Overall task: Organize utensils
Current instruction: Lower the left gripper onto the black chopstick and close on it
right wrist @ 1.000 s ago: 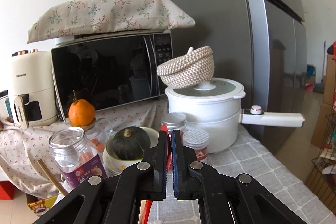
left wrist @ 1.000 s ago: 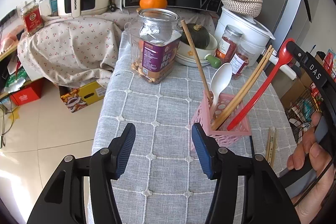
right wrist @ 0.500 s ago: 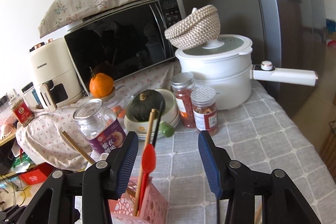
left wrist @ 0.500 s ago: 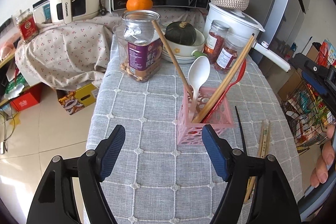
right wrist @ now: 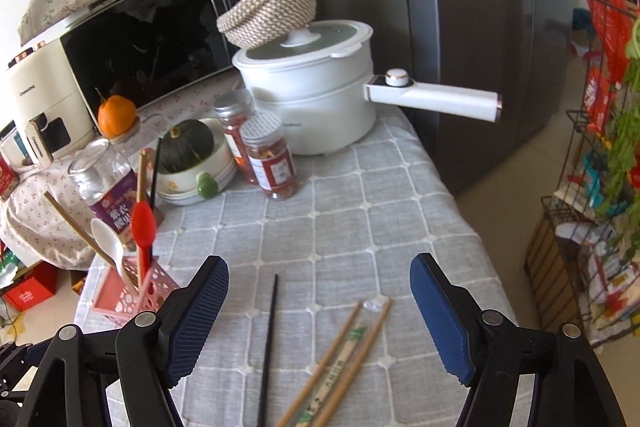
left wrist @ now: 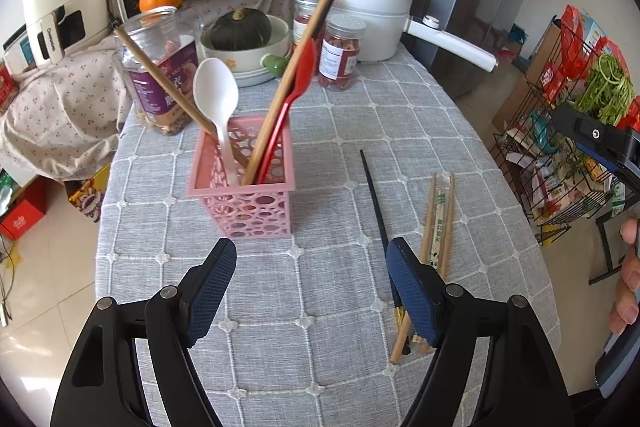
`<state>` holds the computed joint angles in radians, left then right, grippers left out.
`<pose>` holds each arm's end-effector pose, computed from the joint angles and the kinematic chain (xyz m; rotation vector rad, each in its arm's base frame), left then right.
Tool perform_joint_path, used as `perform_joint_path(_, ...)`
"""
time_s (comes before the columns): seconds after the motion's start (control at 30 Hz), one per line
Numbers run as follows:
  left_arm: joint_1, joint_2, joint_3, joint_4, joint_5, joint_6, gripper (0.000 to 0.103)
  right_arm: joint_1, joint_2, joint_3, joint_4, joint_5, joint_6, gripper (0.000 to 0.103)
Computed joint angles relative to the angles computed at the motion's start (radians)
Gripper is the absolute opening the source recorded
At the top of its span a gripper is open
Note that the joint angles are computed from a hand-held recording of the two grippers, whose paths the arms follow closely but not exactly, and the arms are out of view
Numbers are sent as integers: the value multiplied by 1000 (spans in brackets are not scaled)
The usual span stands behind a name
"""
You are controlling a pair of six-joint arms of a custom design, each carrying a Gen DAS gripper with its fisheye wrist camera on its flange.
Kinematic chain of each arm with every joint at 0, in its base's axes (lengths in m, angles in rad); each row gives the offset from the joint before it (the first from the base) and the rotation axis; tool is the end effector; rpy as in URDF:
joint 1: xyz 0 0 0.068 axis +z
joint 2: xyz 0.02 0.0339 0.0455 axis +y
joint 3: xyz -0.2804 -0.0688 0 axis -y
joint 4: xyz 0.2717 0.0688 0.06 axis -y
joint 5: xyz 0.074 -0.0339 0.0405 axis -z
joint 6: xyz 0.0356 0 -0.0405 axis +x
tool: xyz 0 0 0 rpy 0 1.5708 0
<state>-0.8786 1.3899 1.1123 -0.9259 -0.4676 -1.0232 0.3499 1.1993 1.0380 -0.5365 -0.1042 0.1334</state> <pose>0.1944 -0.2094 0.2738 -0.2971 2.5385 -0.0327 0.2616 0.0994 0.3201 -0.3029 2.2715 0.3717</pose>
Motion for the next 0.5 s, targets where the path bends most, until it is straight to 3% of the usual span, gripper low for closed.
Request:
perform_joint_path(0.27, 48, 253, 144, 66, 197, 59, 80, -162, 105, 29, -153, -99, -110, 82)
perform_joint_path(0.4, 99, 382, 236, 83, 230, 90, 79, -218, 191, 46, -204, -119, -146, 82)
perform_joint_path(0.43, 111, 407, 252, 91, 230, 99, 77, -231, 209, 49, -209, -128, -149, 82)
perform_joint_path(0.5, 138, 450, 273, 125, 248, 115, 61, -256, 249, 58, -216, -152, -149, 82)
